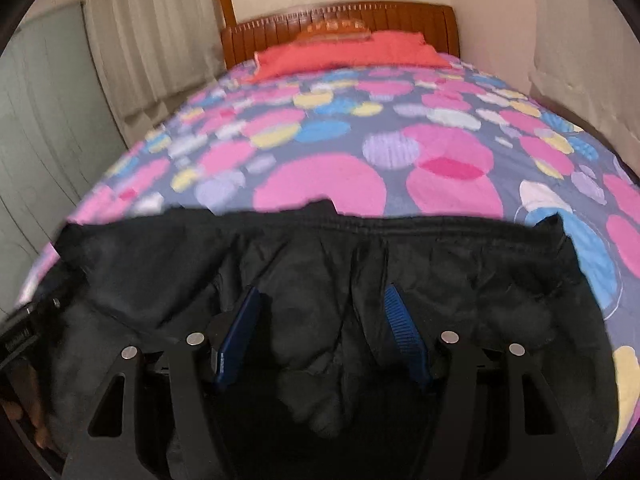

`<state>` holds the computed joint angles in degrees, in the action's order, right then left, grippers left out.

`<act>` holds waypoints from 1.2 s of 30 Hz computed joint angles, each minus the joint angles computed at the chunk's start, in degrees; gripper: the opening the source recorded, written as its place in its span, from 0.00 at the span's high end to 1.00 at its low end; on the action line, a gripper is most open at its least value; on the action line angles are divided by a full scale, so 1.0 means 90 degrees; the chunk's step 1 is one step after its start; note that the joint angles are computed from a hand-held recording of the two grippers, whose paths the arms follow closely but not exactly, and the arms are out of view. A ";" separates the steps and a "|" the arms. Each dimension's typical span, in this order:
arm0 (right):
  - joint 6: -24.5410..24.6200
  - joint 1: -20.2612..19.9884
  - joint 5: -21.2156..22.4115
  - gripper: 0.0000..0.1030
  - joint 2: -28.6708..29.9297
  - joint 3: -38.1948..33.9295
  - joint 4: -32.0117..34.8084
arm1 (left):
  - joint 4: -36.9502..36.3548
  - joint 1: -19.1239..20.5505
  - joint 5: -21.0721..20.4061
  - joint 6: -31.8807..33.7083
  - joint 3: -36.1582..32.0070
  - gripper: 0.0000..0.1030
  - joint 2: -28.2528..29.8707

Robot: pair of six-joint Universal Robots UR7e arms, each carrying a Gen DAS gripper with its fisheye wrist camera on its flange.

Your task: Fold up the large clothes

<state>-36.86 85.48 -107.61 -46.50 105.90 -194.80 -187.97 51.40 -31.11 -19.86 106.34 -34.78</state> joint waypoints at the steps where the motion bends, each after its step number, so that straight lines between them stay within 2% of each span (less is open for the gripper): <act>1: 0.0012 -0.0036 -0.0085 0.37 0.0081 -0.0085 0.0089 | 0.0277 0.0108 -0.0023 -0.0070 -0.0120 0.24 0.0051; 4: 0.0075 -0.0105 -0.0182 0.37 0.0266 -0.0269 0.0205 | 0.0288 0.0194 0.0107 0.0161 -0.0292 0.22 0.0246; 7: -0.0102 -0.0071 -0.0415 0.36 0.0501 -0.0400 0.0006 | 0.0413 0.0212 0.0391 0.0281 -0.0508 0.22 0.0487; 13: -0.0231 -0.0099 -0.0464 0.35 0.0693 -0.0441 -0.0370 | 0.0437 0.0277 0.0669 0.0421 -0.0772 0.21 0.0792; 16: -0.0192 -0.0053 -0.0495 0.35 0.0599 -0.0384 -0.0300 | 0.0854 0.0254 0.0598 0.0160 -0.0728 0.22 0.0641; 17: -0.0140 -0.0028 -0.0505 0.36 0.0521 -0.0362 -0.0189 | 0.1287 0.0215 0.0485 -0.0118 -0.0595 0.22 0.0422; 19: -0.0028 -0.0037 -0.0287 0.36 0.0151 -0.0097 -0.0064 | 0.1664 0.0105 0.0302 -0.0420 -0.0289 0.22 0.0048; 20: 0.0012 -0.0062 -0.0126 0.36 -0.0039 0.0038 -0.0123 | 0.1526 0.0062 0.0261 -0.0402 -0.0137 0.22 -0.0070; 22: 0.0050 -0.0077 -0.0088 0.36 -0.0328 0.0160 -0.0251 | 0.0968 -0.0063 0.0448 -0.0267 0.0217 0.22 -0.0276; 24: -0.0049 -0.0085 -0.0279 0.36 -0.0438 0.0091 -0.0346 | 0.0540 -0.0103 0.0872 -0.0188 0.0449 0.22 -0.0434; 27: -0.0310 -0.0147 -0.0787 0.36 -0.0324 -0.0217 -0.0583 | 0.1019 0.0080 0.1143 -0.0726 0.0461 0.22 -0.0658; 30: -0.0249 -0.0323 -0.0968 0.36 -0.0214 -0.0452 -0.0386 | 0.1266 0.0288 0.1124 -0.1053 0.0412 0.22 -0.0692; 33: -0.0185 -0.0524 -0.0973 0.36 -0.0068 -0.0578 -0.0119 | 0.1959 0.0455 0.1268 -0.1279 0.0230 0.21 -0.0523; 36: -0.0076 -0.0648 -0.0860 0.34 0.0070 -0.0663 -0.0163 | 0.1676 0.0547 0.1350 -0.1052 0.0112 0.18 -0.0300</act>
